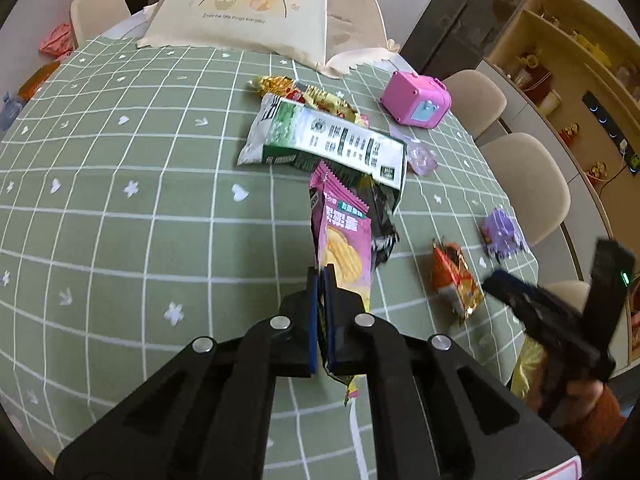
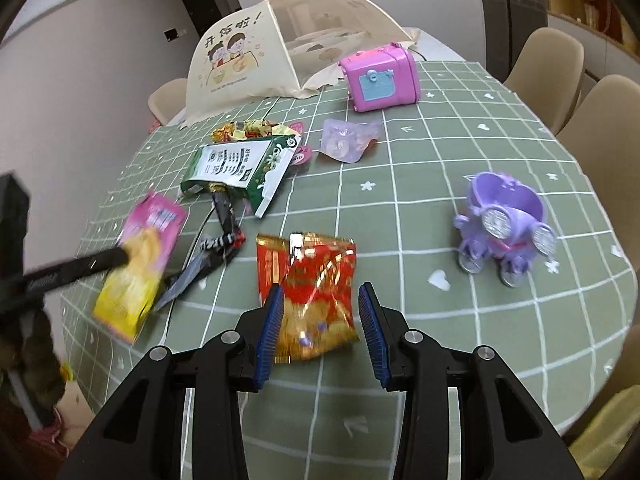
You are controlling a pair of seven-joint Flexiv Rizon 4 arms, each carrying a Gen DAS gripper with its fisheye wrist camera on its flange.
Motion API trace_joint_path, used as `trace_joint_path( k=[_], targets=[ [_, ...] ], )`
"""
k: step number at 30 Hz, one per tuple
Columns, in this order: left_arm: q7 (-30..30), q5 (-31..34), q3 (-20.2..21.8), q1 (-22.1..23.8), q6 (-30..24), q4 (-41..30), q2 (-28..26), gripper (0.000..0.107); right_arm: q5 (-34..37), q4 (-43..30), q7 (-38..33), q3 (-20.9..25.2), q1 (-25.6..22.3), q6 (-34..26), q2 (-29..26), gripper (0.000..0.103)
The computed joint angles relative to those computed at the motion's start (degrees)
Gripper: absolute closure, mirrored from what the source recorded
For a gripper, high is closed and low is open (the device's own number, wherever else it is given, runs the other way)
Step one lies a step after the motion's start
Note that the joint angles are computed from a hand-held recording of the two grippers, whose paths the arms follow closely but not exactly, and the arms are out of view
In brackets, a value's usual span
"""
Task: Collect trash
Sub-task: 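Close the left gripper on the pink chip bag while the right gripper grasps the red chip bag, then carry the pink and red chip bags with both grippers to the yellow trash bag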
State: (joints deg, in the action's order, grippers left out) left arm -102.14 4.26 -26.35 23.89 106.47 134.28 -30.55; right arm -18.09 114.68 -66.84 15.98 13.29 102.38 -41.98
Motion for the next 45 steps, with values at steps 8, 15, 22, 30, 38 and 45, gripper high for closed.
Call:
trace_joint_path(
  k=[8,15,22,30,38,45],
  targets=[
    [-0.80,0.48,0.20,1.75,0.12,3.08,1.10,0.104,0.18,-4.51,0.04,0.42,1.18,-4.63,-3.49,0.065],
    [-1.41,0.94,0.57,1.80,0.80,3.53,0.58,0.104,-1.17,-4.83,-3.65,-1.90,4.53,-4.93,-3.58,0.031],
    [-2.58,0.64,1.58,1.02,0.83,3.70,0.55,0.104,-0.80,-6.27,-7.61,-1.46,5.22,-9.39,-2.79,0.027],
    [-3.62,0.65,2.41,0.18,1.19,4.22,1.73,0.104,-1.46,-8.34,-13.46,6.33,-0.49,-12.17,-4.46,0.076],
    [-5.05,1.34,2.27,-1.42,2.02,4.13,3.49,0.104,2.44,-3.03,-15.32,4.41,0.28,-8.34,2.24,0.084],
    [-5.77,0.09,6.62,-9.30,2.54,3.25,7.81,0.105,3.54,5.63,-14.27,1.62,0.00,-2.69,10.71,0.084]
  ],
)
